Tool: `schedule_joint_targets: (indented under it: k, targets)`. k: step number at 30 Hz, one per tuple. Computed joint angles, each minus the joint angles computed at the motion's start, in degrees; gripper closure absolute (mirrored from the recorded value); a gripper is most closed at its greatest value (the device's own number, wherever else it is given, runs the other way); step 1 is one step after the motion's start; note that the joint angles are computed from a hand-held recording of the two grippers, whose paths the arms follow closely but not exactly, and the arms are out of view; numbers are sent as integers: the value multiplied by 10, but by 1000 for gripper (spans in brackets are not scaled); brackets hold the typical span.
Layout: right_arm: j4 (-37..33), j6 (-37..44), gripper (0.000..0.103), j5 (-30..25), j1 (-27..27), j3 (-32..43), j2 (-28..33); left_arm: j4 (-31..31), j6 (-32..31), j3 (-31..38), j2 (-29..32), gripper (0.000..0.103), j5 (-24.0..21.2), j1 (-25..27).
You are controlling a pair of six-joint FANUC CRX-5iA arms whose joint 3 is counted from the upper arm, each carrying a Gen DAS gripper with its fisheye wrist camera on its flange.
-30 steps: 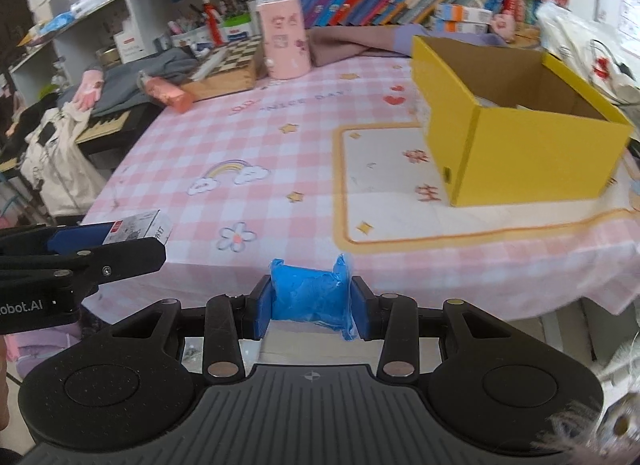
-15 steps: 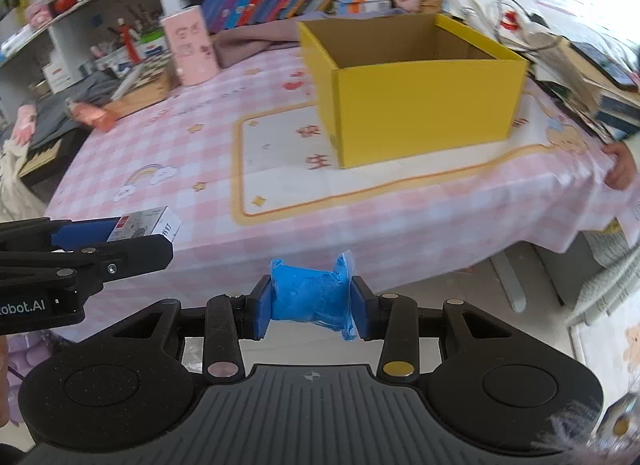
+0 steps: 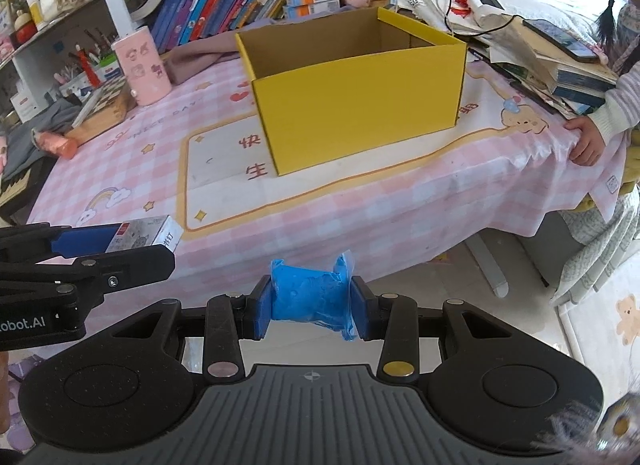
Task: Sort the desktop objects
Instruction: 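Lift the blue item and stapler box and carry them toward the yellow box, then lower the blue item into the box and open the right tool while the left tool releases the stapler box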
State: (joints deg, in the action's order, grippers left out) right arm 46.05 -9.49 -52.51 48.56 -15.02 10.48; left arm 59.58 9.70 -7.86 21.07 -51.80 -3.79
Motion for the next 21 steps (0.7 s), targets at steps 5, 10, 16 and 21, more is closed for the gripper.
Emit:
schedule_joint_targets:
  k: [5,10,16,21]
  targets:
    - [5,-3,67,16,-16,-12,-8,-2,1,16,7,46,5,-13]
    - [19,-16,67,37,-37,-26,-16,-2,5,41,19,46,13,-31]
    - [35,-12,67,57,-70,-39,-25,10,19,72,37,46,27,-57]
    - [113,-34,67,79,-111,-57,-34,47,1,92,46,46,64,-85]
